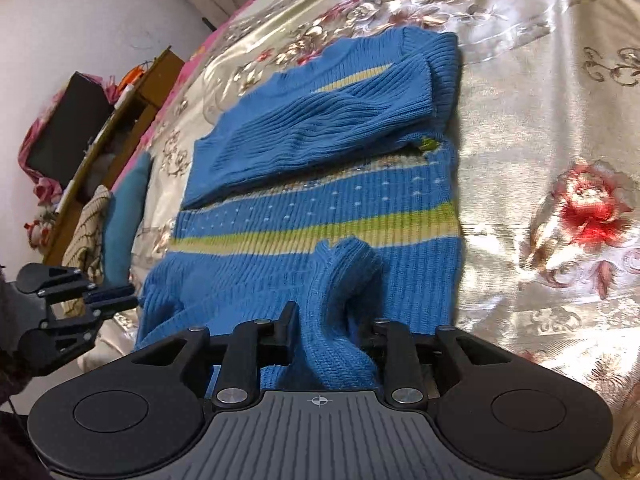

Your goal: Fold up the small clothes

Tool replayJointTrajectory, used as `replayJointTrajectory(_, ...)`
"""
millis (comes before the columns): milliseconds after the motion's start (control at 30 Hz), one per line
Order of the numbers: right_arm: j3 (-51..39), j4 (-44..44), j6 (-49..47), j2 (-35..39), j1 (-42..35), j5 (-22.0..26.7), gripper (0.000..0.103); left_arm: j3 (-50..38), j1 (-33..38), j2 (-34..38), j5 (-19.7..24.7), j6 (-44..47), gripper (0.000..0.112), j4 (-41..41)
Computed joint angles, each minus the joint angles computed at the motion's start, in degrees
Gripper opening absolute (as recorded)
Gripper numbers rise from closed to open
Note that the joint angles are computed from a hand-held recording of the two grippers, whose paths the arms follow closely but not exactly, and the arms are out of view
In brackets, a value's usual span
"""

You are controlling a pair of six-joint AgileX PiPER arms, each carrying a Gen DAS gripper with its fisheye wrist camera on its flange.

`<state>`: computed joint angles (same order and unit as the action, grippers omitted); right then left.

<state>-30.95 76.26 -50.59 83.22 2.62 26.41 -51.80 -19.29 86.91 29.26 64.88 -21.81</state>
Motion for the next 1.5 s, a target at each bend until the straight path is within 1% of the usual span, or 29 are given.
replayJointTrajectory(100, 2.3, 1.3, -0.8, -3.2, -2.1, 0.8, 0.013, 2.0, -0.8, -2.3, -0.6, 5.2, 0.027, 1.5)
replayJointTrajectory(133, 3.2, 1.2, -0.5, -4.8, -2.8, 1.3, 0.013, 3.1, -1.4, -3.4, -1.7, 7.8, 0.034, 2.3)
replayJointTrajectory(167, 4.2, 0.7, 0.1, -6.7, -3.4, 1.8, 0.013, 4.4, -2.3, -4.4, -3.3, 10.8, 0.041, 2.9)
replayJointTrajectory(200, 4.9, -0.2, 1.1, -8.2, -3.9, 2.2, 0.013, 5.2, -2.8, -5.0, -4.2, 14.8, 0.044, 2.3)
replayJointTrajectory(267, 6.0, -2.9, 4.1, -11.4, -4.4, 2.8, 0.013, 6.1, -3.9, -5.6, -4.3, 22.3, 0.054, 0.7)
replayJointTrajectory(367, 6.8, -6.4, 7.9, -14.0, -4.9, 3.8, 0.013, 5.4, -6.2, -3.9, -3.6, 25.9, 0.057, 3.4)
replayJointTrajectory(433, 7.2, -6.3, 8.0, -14.4, -5.0, 4.1, 0.013, 4.5, -7.2, -2.3, -3.8, 29.2, 0.057, 5.2)
replayJointTrajectory(533, 7.9, -4.0, 6.8, -14.1, -4.2, 3.5, 0.013, 3.2, -7.9, -1.2, -4.0, 35.4, 0.057, 6.0)
replayJointTrajectory(667, 8.9, -1.2, 4.8, -13.4, -3.7, 2.9, 0.013, 0.0, -9.6, 0.7, -0.7, 40.2, 0.057, 9.1)
replayJointTrajectory(767, 9.7, 0.3, 3.2, -13.5, -5.0, 3.7, 0.013, 0.3, -11.4, 1.5, -0.2, 44.6, 0.057, 11.6)
replayJointTrajectory(833, 10.2, 1.5, 1.7, -13.2, -6.0, 4.4, 0.013, 0.5, -12.9, 2.2, -0.2, 42.8, 0.056, 15.7)
replayJointTrajectory(900, 10.5, 2.7, 0.1, -12.7, -6.6, 4.8, 0.013, 0.5, -13.8, 2.7, 0.7, 40.4, 0.053, 19.4)
replayJointTrajectory(967, 11.1, 4.5, -1.9, -12.3, -7.2, 5.2, 0.013, 0.1, -14.3, 3.3, 1.2, 38.6, 0.045, 21.4)
replayJointTrajectory(1000, 11.4, 5.4, -2.8, -12.4, -7.4, 5.3, 0.013, 0.0, -14.6, 3.4, 1.6, 37.0, 0.043, 22.5)
replayJointTrajectory(1067, 12.1, 7.5, -4.9, -12.3, -7.8, 5.6, 0.013, 0.8, -15.1, 2.7, 1.1, 34.5, 0.032, 23.9)
replayJointTrajectory(1100, 12.3, 8.4, -5.4, -12.3, -7.6, 5.5, 0.013, 1.1, -15.2, 2.5, 0.5, 33.3, 0.028, 24.4)
replayJointTrajectory(1133, 12.5, 9.2, -6.4, -12.2, -7.8, 5.8, 0.013, 0.8, -15.2, 2.8, 0.3, 32.2, 0.022, 24.9)
replayJointTrajectory(1167, 12.7, 9.9, -7.1, -12.2, -7.9, 5.9, 0.013, 0.8, -15.6, 2.8, 0.4, 29.8, 0.018, 26.0)
replayJointTrajectory(1233, 13.2, 11.1, -8.1, -13.0, -8.1, 5.8, 0.013, 1.6, -16.1, 2.6, 0.1, 25.7, 0.013, 26.8)
replayJointTrajectory(1267, 13.6, 11.8, -8.5, -13.7, -8.2, 5.8, 0.013, 1.5, -16.4, 2.7, 0.3, 23.9, 0.013, 26.5)
replayJointTrajectory(1300, 13.9, 12.1, -8.7, -14.6, -8.5, 5.9, 0.013, 1.4, -16.5, 2.6, 0.9, 21.3, 0.013, 25.6)
replayJointTrajectory(1367, 14.6, 12.5, -8.4, -16.8, -9.2, 5.7, 0.012, -1.4, -15.4, 3.6, 4.6, 13.1, 0.012, 23.5)
replayJointTrajectory(1433, 14.9, 12.8, -8.0, -18.7, -10.0, 5.7, 0.012, -3.6, -13.9, 4.5, 5.2, 2.7, 0.012, 22.4)
replayJointTrajectory(1467, 14.9, 13.1, -7.8, -19.4, -10.6, 5.7, 0.011, -5.3, -12.0, 4.9, 5.6, -2.6, 0.012, 19.8)
replayJointTrajectory(1500, 14.7, 13.0, -7.4, -19.9, -10.9, 5.5, 0.011, -6.9, -10.1, 5.3, 6.3, -6.0, 0.012, 17.0)
